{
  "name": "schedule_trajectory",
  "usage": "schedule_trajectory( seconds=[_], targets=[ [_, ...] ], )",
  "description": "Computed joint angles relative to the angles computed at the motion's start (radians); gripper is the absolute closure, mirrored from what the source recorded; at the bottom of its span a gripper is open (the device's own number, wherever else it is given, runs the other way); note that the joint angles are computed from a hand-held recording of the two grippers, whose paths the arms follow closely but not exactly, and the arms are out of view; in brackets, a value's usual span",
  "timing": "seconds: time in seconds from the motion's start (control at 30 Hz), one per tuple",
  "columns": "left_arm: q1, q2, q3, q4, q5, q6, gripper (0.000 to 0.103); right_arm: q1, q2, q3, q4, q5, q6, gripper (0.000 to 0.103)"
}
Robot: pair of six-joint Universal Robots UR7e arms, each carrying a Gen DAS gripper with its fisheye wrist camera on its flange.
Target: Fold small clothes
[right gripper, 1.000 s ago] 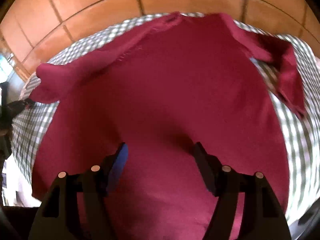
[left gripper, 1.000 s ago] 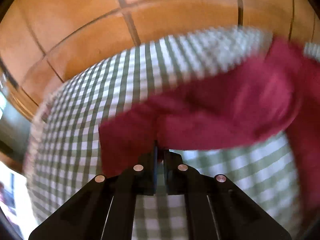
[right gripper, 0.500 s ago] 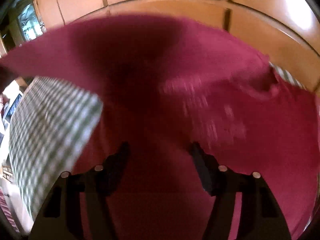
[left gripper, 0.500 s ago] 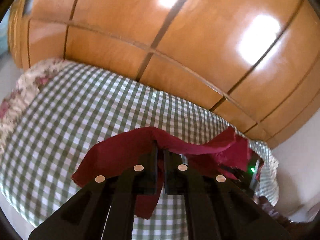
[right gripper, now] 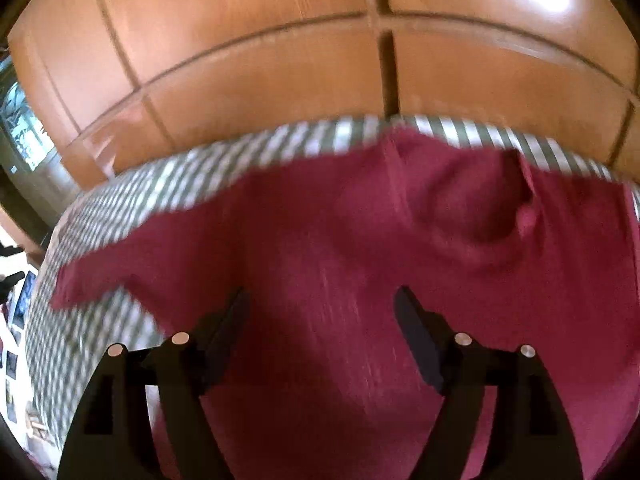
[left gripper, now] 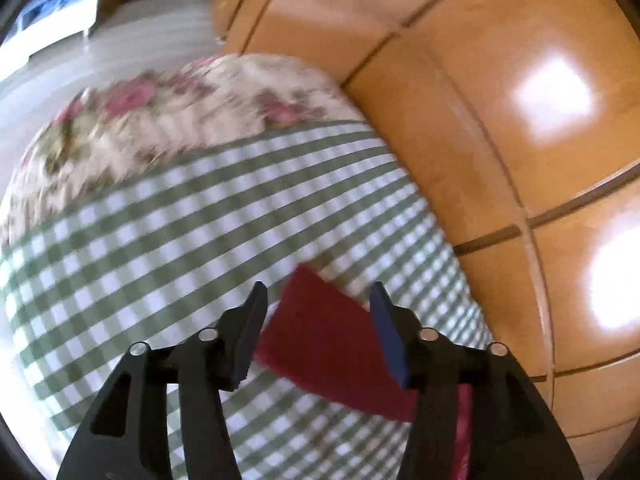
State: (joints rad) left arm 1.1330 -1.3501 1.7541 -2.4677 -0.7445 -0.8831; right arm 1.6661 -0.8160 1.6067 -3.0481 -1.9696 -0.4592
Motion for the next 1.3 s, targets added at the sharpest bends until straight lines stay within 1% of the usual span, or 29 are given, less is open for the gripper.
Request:
schedule_trajectory(
  seconds=[0.07, 0.13, 0.17, 0.2, 0.23, 0.3, 0.37, 0.4, 0.43, 0.47, 0.5, 0.53, 0.63, 0.67, 0.7, 0.77, 0.8, 0.83, 0.87, 0.9, 0.93, 0.97, 1.0, 1.03, 1.1, 1.13, 1.17, 1.23, 1.3],
  targets=[
    [0.022, -0.018, 0.044, 0.006, -0.029, 0.003, 0.051, -0.016, -0.053, 0.095, -0.034, 0.008, -0.008, 0.027],
    [0.032, -0.018, 0.067, 0.009, -0.034, 0.000, 0.051, -0.023, -0.111, 0.193, -0.071, 0.017, -0.026, 0.026],
    [0.037, -0.015, 0.081, -0.013, -0.038, 0.009, 0.049, -0.022, -0.133, 0.236, -0.092, 0.013, -0.034, 0.025],
    [0.043, -0.008, 0.100, -0.068, -0.048, 0.042, 0.038, -0.023, -0.159, 0.285, -0.111, 0.011, -0.051, 0.024],
    [0.047, -0.002, 0.112, -0.099, -0.049, 0.061, 0.032, -0.022, -0.178, 0.322, -0.127, 0.006, -0.060, 0.024],
    [0.047, 0.021, 0.121, -0.136, -0.036, 0.090, 0.029, -0.022, -0.211, 0.400, -0.173, -0.023, -0.090, 0.024],
    [0.049, 0.060, 0.104, -0.162, -0.036, 0.173, 0.031, -0.024, -0.234, 0.457, -0.201, -0.043, -0.095, 0.024],
    [0.043, 0.087, 0.083, -0.142, -0.018, 0.239, 0.048, -0.025, -0.244, 0.484, -0.212, -0.052, -0.088, 0.023],
    [0.046, 0.105, 0.067, -0.126, -0.018, 0.272, 0.065, -0.024, -0.237, 0.491, -0.224, -0.056, -0.086, 0.023],
    [0.049, 0.123, 0.039, -0.080, -0.024, 0.281, 0.086, -0.023, -0.238, 0.502, -0.233, -0.063, -0.088, 0.022],
    [0.052, 0.134, 0.022, -0.073, -0.038, 0.293, 0.096, -0.021, -0.240, 0.506, -0.234, -0.068, -0.090, 0.022],
    [0.043, 0.141, 0.011, -0.099, -0.026, 0.313, 0.096, -0.018, -0.239, 0.510, -0.238, -0.075, -0.089, 0.022],
    [0.006, 0.137, 0.001, -0.285, 0.011, 0.416, 0.096, -0.017, -0.242, 0.499, -0.212, -0.071, -0.060, 0.021],
    [-0.003, 0.139, -0.012, -0.295, 0.041, 0.420, 0.096, -0.018, -0.244, 0.495, -0.200, -0.062, -0.046, 0.021],
    [-0.012, 0.145, -0.028, -0.287, 0.085, 0.422, 0.096, -0.018, -0.242, 0.492, -0.197, -0.061, -0.037, 0.021],
    [-0.024, 0.174, -0.070, -0.224, 0.221, 0.393, 0.096, -0.017, -0.229, 0.487, -0.205, -0.068, -0.033, 0.019],
    [-0.023, 0.182, -0.082, -0.189, 0.258, 0.364, 0.093, -0.018, -0.222, 0.489, -0.218, -0.072, -0.039, 0.019],
    [-0.016, 0.181, -0.091, -0.124, 0.254, 0.317, 0.085, -0.015, -0.210, 0.492, -0.243, -0.084, -0.055, 0.019],
    [-0.007, 0.172, -0.093, -0.056, 0.217, 0.274, 0.055, -0.011, -0.203, 0.494, -0.261, -0.095, -0.070, 0.018],
    [-0.003, 0.167, -0.085, -0.031, 0.202, 0.244, 0.028, -0.008, -0.199, 0.496, -0.272, -0.103, -0.081, 0.018],
    [-0.011, 0.148, -0.046, -0.047, 0.190, 0.204, 0.025, -0.006, -0.206, 0.501, -0.265, -0.103, -0.081, 0.018],
    [-0.017, 0.136, -0.006, -0.105, 0.173, 0.205, 0.025, -0.007, -0.214, 0.505, -0.257, -0.099, -0.079, 0.018],
    [-0.025, 0.118, 0.034, -0.142, 0.136, 0.214, 0.025, -0.010, -0.230, 0.510, -0.243, -0.096, -0.075, 0.018],
    [-0.034, 0.105, 0.080, -0.185, 0.075, 0.243, 0.025, -0.012, -0.238, 0.514, -0.241, -0.099, -0.076, 0.018],
    [-0.061, 0.081, 0.165, -0.260, -0.018, 0.300, 0.027, -0.021, -0.274, 0.531, -0.257, -0.110, -0.076, 0.018],
    [-0.081, 0.068, 0.218, -0.293, -0.085, 0.343, 0.027, -0.026, -0.291, 0.538, -0.265, -0.116, -0.075, 0.018],
    [-0.097, 0.060, 0.255, -0.306, -0.133, 0.368, 0.027, -0.033, -0.314, 0.549, -0.280, -0.125, -0.075, 0.018],
    [-0.139, 0.049, 0.330, -0.314, -0.243, 0.419, 0.034, -0.052, -0.364, 0.574, -0.313, -0.147, -0.075, 0.018],
    [-0.180, 0.051, 0.393, -0.339, -0.334, 0.460, 0.035, -0.072, -0.409, 0.600, -0.351, -0.176, -0.083, 0.018]
  ],
)
